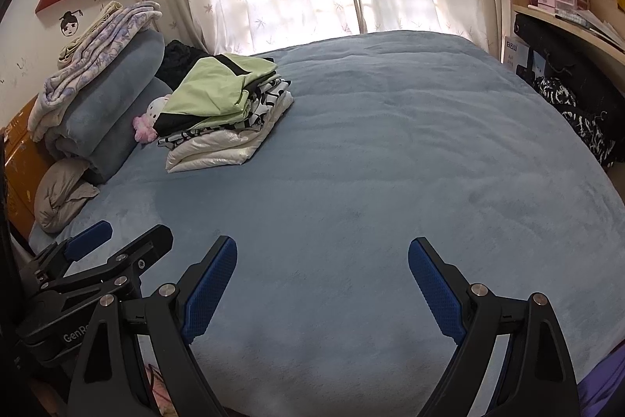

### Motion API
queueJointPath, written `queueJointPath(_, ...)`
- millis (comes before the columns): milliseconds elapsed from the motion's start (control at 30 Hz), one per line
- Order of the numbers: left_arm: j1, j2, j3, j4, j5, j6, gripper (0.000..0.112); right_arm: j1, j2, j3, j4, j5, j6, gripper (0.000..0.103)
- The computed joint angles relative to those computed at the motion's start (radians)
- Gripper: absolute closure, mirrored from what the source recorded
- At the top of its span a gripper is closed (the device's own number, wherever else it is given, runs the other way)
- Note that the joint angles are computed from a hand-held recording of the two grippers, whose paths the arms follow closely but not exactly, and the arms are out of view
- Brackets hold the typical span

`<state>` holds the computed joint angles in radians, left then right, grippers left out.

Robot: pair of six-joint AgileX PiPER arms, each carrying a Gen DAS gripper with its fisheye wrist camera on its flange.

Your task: Fold large clothes

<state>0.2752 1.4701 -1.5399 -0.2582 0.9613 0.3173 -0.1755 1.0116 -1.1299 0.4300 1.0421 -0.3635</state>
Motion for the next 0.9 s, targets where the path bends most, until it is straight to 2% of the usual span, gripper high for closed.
queueJointPath(300, 0.007, 0.006, 0.015, 0.001, -0.014, 0.007, 0.021, 0.033, 0.024, 0.006, -0.014, -0.030, 0.021, 0.012)
queueJointPath(467, 0.005, 0.010, 0.025, 0.009, -0.015, 0.003, 0.021, 0.114, 0.011, 0.035, -0.085, -0.075, 0.112, 0.012)
queueJointPath(900, 0.002, 0.007, 0.042, 0.016, -0.024, 0.002, 0.021, 0.188, 0.013, 0.062, -0.141, -0.118, 0.200, 0.012)
